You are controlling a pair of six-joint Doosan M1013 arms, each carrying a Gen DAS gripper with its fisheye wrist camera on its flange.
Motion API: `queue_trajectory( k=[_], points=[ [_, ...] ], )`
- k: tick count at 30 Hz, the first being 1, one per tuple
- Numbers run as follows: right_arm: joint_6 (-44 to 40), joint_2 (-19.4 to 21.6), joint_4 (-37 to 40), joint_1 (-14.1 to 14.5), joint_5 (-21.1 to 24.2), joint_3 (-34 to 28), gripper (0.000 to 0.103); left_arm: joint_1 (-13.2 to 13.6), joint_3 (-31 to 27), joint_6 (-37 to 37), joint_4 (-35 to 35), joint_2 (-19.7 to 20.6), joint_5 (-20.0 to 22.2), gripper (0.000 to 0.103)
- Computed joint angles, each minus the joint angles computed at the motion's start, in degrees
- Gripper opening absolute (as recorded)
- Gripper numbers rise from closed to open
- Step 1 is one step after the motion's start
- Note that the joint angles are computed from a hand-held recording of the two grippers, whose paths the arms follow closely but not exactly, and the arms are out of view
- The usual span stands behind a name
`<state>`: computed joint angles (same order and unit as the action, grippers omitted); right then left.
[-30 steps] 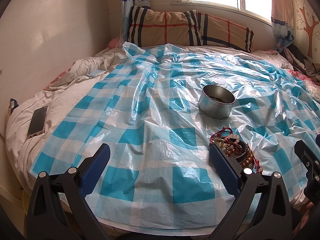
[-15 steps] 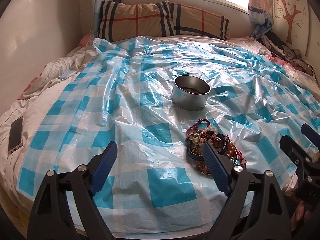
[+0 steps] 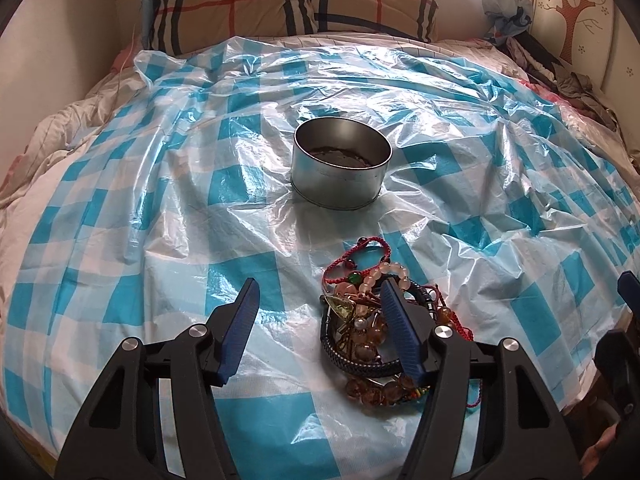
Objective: Organize jewelry
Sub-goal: 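Lower the left tool onto the jewelry pile and grasp the pendant necklace, then lift the pendant necklace with the left tool while the right tool approaches its bead strand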
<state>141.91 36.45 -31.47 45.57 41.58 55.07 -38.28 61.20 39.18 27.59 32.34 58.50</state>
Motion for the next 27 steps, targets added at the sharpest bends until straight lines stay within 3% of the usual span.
queue_trajectory(
  k=[1,3,4,6,7,14,20,24,27],
  points=[
    [-0.09,-0.03,0.20,-0.03,-0.08,0.04,0.097,0.20,-0.23,0.82,-1.09,0.22,-0.32,0.057],
    [-0.18,-0.08,0.49,-0.09,-0.14,0.14,0.097,0.54,-0.78,2.78,-3.25,0.77,-0.63,0.037],
    [-0.68,0.04,0.70,-0.12,0.38,-0.12,0.097,0.84,-0.81,4.10,-5.21,0.89,-1.25,0.021],
    [-0.98,0.04,1.09,-0.17,0.40,-0.11,0.097,0.84,-0.53,3.81,-5.24,0.86,-2.19,0.015],
    [-0.99,-0.01,1.36,-0.20,0.17,-0.04,0.097,0.80,-0.31,3.56,-4.95,0.72,-2.54,0.004],
    [-6.80,0.96,7.50,-0.77,1.57,-1.97,0.097,1.08,6.35,-3.14,-2.79,-3.86,-13.12,0.003],
    [-22.23,4.49,19.71,-1.45,4.98,-8.13,0.097,0.80,12.63,-14.65,5.11,-8.21,-21.19,0.002],
    [-30.62,7.28,27.72,-1.79,5.95,-12.64,0.097,0.33,15.60,-23.88,12.06,-10.25,-22.24,0.002],
    [-33.75,9.87,31.34,-1.91,9.41,-17.21,0.097,0.00,17.12,-30.63,17.51,-11.29,-21.86,0.003]
  ],
)
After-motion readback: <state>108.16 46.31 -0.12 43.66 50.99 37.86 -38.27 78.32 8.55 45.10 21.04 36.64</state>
